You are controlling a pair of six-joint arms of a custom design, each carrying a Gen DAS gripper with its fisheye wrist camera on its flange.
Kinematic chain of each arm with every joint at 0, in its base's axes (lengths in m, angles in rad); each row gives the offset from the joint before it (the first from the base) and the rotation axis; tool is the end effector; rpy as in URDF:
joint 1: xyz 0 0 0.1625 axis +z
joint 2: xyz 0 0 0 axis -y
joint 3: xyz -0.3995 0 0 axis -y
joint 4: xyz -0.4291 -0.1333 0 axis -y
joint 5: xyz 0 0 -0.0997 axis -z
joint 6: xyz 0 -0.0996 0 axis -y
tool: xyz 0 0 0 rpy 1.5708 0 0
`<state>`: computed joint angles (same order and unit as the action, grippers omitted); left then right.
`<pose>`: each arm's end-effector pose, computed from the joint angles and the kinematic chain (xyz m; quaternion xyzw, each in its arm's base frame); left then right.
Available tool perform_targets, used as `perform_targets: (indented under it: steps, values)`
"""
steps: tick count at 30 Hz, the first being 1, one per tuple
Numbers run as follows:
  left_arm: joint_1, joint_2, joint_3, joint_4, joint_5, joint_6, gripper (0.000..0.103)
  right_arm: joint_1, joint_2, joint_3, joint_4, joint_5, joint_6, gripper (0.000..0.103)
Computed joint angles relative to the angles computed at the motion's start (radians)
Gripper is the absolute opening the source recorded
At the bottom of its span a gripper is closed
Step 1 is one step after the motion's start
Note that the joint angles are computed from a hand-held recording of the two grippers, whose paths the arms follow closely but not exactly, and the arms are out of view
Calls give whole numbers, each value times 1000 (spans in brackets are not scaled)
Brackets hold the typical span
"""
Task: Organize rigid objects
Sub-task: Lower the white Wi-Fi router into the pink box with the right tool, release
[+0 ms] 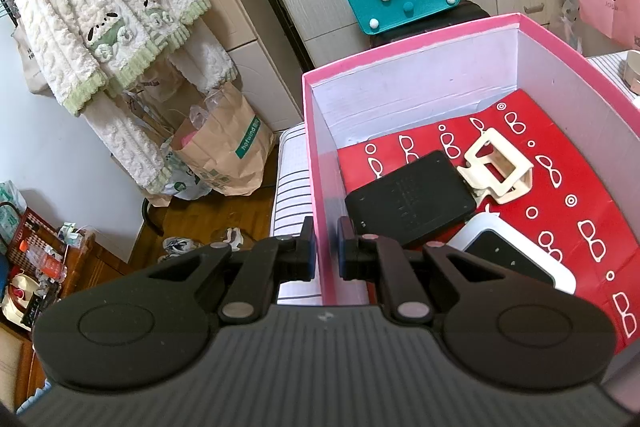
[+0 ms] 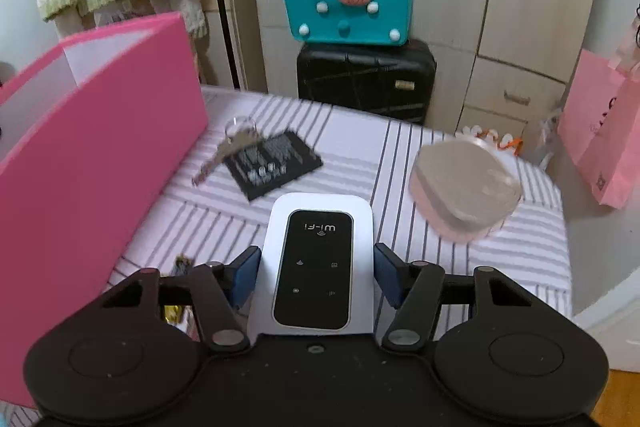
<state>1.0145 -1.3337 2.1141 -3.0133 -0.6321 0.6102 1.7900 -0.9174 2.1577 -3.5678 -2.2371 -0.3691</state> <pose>-0.0898 -0.5490 0.2638 0.3418 0.7850 -0.2783 0.4354 0.1806 -0.4806 0.0854 0.1390 -0.8755 0.3253 0.3292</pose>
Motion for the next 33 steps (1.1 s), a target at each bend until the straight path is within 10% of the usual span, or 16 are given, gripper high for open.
perform_targets:
  steps: [8, 15, 24, 33]
  values:
    - [2, -2, -1, 6, -2, -7, 9, 91, -138, 35, 79, 168, 10, 66]
    - [3, -8, -1, 12, -5, -17, 10, 173, -151, -73, 383, 397, -87, 66]
    - [4, -11, -1, 17, -9, -25, 9, 185, -15, -240, 750, 415, -104, 66]
    - [4, -11, 0, 16, -8, -22, 9, 183, 79, -319, 772, 326, -69, 66]
